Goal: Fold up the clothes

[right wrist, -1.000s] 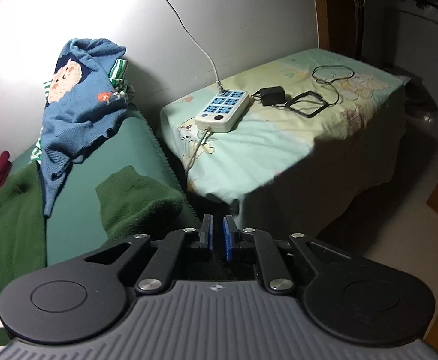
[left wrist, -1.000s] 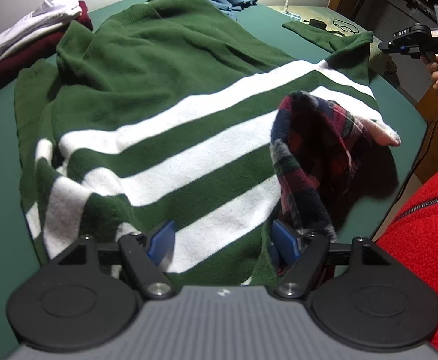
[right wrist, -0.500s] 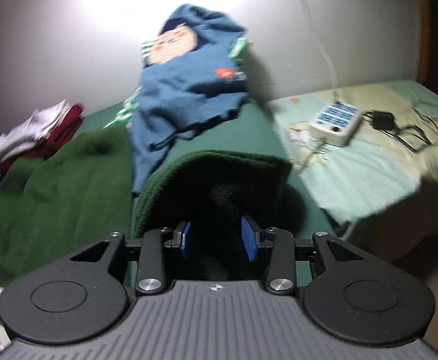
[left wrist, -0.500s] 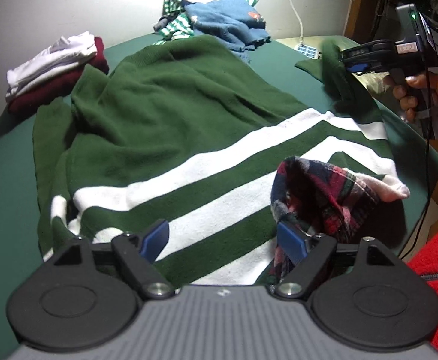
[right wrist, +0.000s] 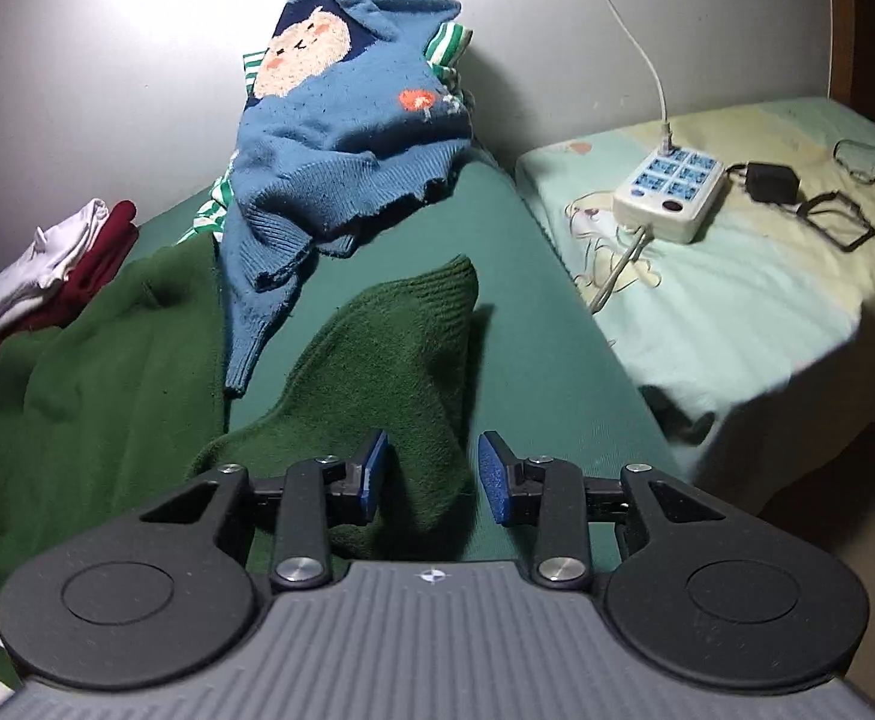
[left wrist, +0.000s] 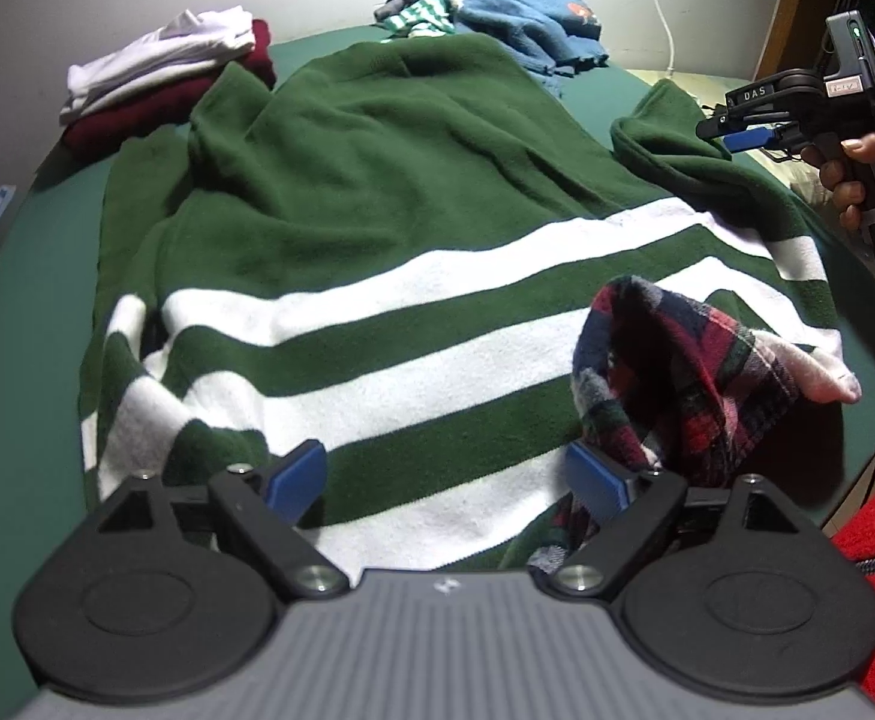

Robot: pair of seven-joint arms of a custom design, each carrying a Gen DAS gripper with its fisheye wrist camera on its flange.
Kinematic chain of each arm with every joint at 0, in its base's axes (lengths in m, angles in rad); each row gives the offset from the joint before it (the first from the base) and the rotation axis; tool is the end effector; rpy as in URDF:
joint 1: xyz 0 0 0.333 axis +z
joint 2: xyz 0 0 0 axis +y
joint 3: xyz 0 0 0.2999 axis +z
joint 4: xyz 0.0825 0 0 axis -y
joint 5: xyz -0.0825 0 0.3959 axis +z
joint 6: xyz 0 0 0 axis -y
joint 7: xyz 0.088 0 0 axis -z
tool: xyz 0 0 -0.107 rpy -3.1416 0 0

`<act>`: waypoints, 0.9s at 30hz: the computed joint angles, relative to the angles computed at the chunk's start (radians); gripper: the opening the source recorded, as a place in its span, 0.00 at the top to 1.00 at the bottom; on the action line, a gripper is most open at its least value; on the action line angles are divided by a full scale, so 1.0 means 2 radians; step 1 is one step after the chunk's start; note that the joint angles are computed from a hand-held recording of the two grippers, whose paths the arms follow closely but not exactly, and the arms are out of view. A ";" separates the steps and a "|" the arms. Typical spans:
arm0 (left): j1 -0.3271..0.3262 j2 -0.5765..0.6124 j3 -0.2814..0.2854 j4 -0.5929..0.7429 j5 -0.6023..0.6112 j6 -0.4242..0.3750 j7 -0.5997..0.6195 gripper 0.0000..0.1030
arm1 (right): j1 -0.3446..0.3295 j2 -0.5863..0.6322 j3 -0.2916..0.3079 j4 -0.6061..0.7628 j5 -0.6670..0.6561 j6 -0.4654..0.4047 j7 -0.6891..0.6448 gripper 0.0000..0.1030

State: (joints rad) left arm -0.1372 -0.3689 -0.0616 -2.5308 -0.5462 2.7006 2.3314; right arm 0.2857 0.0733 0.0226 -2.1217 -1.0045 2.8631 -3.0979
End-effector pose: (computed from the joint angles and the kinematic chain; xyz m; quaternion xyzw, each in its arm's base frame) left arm 0.4653 -0.0762 0.4396 -0.4740 0.8254 -0.2694 0.1466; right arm 0.5520 0.2245 0.4115 -0.4994 0.7691 -0.2215 0.3316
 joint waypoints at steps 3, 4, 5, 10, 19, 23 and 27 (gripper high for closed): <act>0.003 -0.001 -0.007 -0.004 0.009 0.011 -0.013 0.14 | 0.004 0.010 -0.005 0.004 -0.015 0.020 0.038 0.92; 0.004 -0.002 -0.009 -0.005 0.012 0.015 -0.017 0.14 | 0.007 0.010 -0.007 0.005 -0.032 0.018 0.055 0.93; 0.004 -0.002 -0.010 -0.006 0.015 0.016 -0.020 0.14 | 0.010 0.005 -0.009 0.005 -0.054 0.015 0.070 0.93; 0.001 -0.003 -0.007 -0.007 0.025 0.014 -0.023 0.14 | -0.002 -0.053 0.005 -0.028 -0.105 -0.052 0.116 0.93; -0.002 0.003 -0.002 0.000 0.030 0.001 0.005 0.14 | -0.045 -0.168 0.050 -0.117 -0.094 -0.197 0.160 0.93; -0.002 0.004 -0.003 0.003 0.032 0.000 0.019 0.13 | -0.053 -0.198 0.066 -0.144 -0.072 -0.252 0.168 0.93; -0.003 0.005 -0.001 0.004 0.028 0.001 0.030 0.13 | -0.053 -0.199 0.068 -0.155 -0.040 -0.282 0.144 0.94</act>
State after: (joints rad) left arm -0.1429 -0.3588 -0.0643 -2.5235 -0.4901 2.7033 2.3922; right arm 0.1790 -0.3251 0.1581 -2.4312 -1.0837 2.2981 -2.8104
